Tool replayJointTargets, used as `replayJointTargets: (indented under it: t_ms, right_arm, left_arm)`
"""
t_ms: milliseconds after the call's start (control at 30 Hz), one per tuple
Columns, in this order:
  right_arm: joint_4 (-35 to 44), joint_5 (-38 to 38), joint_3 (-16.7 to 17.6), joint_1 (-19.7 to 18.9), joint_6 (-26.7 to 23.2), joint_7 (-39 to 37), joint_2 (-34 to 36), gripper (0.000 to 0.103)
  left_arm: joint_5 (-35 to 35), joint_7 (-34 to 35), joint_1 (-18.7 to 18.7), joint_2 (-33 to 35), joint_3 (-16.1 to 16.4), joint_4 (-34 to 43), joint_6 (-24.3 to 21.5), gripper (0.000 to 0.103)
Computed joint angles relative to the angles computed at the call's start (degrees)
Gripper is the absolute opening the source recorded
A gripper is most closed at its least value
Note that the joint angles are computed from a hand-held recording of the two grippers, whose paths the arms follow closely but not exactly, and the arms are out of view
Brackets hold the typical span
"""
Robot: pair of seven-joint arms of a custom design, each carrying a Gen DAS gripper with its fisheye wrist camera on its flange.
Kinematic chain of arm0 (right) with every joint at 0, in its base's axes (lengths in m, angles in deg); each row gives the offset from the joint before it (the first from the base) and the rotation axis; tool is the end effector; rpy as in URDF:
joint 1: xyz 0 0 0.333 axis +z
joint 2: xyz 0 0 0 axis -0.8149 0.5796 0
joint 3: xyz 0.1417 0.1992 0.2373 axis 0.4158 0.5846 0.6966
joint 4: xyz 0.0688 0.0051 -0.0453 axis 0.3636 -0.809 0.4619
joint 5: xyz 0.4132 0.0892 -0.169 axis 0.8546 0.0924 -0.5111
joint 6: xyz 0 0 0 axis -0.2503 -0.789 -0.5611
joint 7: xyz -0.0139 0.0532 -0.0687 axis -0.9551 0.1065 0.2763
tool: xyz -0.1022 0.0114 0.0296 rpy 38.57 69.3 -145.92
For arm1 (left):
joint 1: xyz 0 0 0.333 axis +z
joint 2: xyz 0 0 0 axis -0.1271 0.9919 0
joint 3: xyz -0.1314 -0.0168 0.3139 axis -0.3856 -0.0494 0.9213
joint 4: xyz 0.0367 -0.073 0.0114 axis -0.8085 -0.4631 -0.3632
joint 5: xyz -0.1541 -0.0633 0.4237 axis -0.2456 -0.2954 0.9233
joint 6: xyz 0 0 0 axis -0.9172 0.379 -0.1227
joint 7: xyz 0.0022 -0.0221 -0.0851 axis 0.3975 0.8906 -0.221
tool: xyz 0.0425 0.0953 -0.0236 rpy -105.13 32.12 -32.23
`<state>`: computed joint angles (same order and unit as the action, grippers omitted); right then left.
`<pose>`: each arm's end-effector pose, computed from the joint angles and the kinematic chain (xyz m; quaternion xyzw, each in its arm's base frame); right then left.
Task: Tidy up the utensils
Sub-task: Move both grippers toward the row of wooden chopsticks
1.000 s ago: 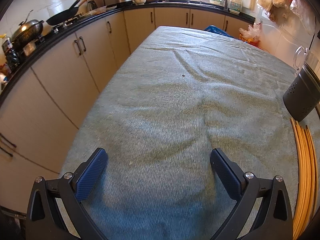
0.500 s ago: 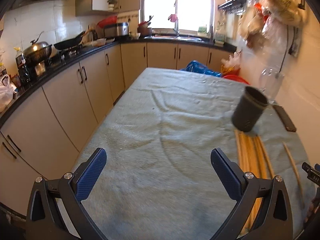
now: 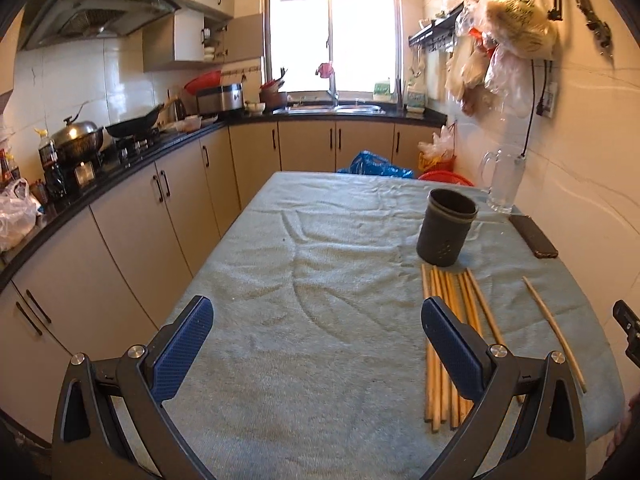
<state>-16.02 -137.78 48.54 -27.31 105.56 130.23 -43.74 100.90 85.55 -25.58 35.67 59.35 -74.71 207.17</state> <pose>0.5675 0.3631 0.5831 -0.4725 0.7235 -0.4184 0.2798 0.6552 -0.3561 0.6079 -0.5846 0.6492 -0.3525 0.3354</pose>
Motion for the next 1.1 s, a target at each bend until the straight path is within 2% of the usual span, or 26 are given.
replayJointTargets:
  t_ms: [333, 533, 633, 767, 833, 900, 1033, 1100]
  right_arm:
    - [-2.3, -9.6, 2.5, 1.9, -3.8, 10.5, -2.9, 0.103]
    - [-1.1, -11.6, 3.4, 3.3, -10.4, 9.2, -2.0, 0.103]
    - [-1.0, -14.2, 3.9, 4.4, -15.1, 10.3, -1.9, 0.103]
    - [0.1, -20.5, 5.2, 7.3, -28.1, 12.7, -0.2, 0.103]
    - [-0.6, -23.3, 5.1, 8.4, -31.5, 14.4, 0.0, 0.103]
    - [-1.4, -23.8, 4.7, 8.7, -31.9, 15.8, -0.1, 0.103]
    - [-1.5, -16.5, 3.6, 7.5, -25.1, 13.5, -1.3, 0.103]
    - [-1.9, -15.0, 3.6, 6.9, -23.6, 13.6, -1.6, 0.103]
  left_arm:
    - [7.8, -7.3, -0.5, -4.6, -0.3, -4.4, 2.7, 0.103]
    - [12.8, -10.8, -0.6, -6.3, -1.2, -6.1, 3.7, 0.103]
    - [13.3, -11.3, -0.3, -6.6, -1.5, -6.7, 4.7, 0.103]
    - [15.3, -13.6, -0.4, -6.7, -1.7, -6.9, 5.3, 0.103]
    - [16.8, -15.4, -0.6, -6.7, -1.7, -7.0, 5.5, 0.103]
    - [18.2, -16.9, -0.7, -6.6, -1.8, -7.1, 5.5, 0.103]
    - [18.0, -16.6, -0.8, -6.4, -2.0, -7.6, 6.3, 0.103]
    - [17.0, -16.0, -0.8, -6.1, -2.2, -7.7, 7.0, 0.103]
